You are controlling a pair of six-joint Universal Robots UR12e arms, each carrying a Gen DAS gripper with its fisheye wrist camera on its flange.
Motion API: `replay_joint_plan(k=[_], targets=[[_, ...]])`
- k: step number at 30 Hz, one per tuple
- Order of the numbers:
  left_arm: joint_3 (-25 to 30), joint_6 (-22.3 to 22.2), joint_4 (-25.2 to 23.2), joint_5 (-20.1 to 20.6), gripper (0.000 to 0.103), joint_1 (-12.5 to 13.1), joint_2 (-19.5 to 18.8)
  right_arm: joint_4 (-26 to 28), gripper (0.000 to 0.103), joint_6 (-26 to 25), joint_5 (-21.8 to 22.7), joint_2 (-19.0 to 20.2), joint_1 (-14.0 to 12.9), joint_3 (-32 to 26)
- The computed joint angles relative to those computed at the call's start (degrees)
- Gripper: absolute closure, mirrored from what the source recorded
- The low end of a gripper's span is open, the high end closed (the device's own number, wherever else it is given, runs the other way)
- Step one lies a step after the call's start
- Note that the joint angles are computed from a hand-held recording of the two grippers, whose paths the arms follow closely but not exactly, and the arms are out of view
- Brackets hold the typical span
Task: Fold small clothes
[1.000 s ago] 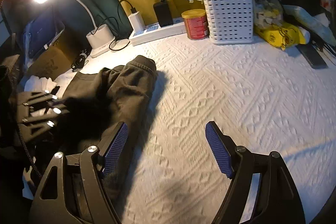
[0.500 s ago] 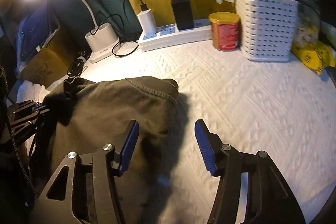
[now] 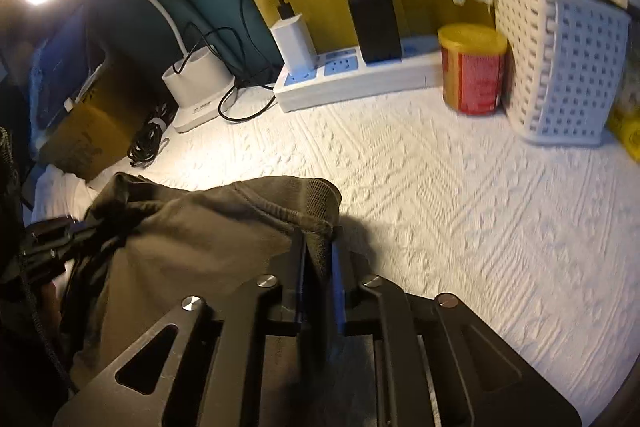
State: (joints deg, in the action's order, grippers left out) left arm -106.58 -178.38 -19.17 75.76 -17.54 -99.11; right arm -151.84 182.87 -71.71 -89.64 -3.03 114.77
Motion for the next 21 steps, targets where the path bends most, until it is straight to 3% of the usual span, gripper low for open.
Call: replay_joint_plan(k=[6,14,21], targets=[[1.04,0.88,-0.59,2.52,0.102,0.26,-1.29,-0.6,0.092,-0.34,-2.63,0.28,0.84,-0.01],[2.03,0.54,1.15,5.83,0.103,0.17,-2.13,-1.53,0.092,0.33,-4.09,0.16,1.36,0.0],[2.96,-0.09,-2.2,5.63,0.101,0.61,-2.2,-0.7,0.092,1.21,-7.72,0.26,2.44,-0.25]])
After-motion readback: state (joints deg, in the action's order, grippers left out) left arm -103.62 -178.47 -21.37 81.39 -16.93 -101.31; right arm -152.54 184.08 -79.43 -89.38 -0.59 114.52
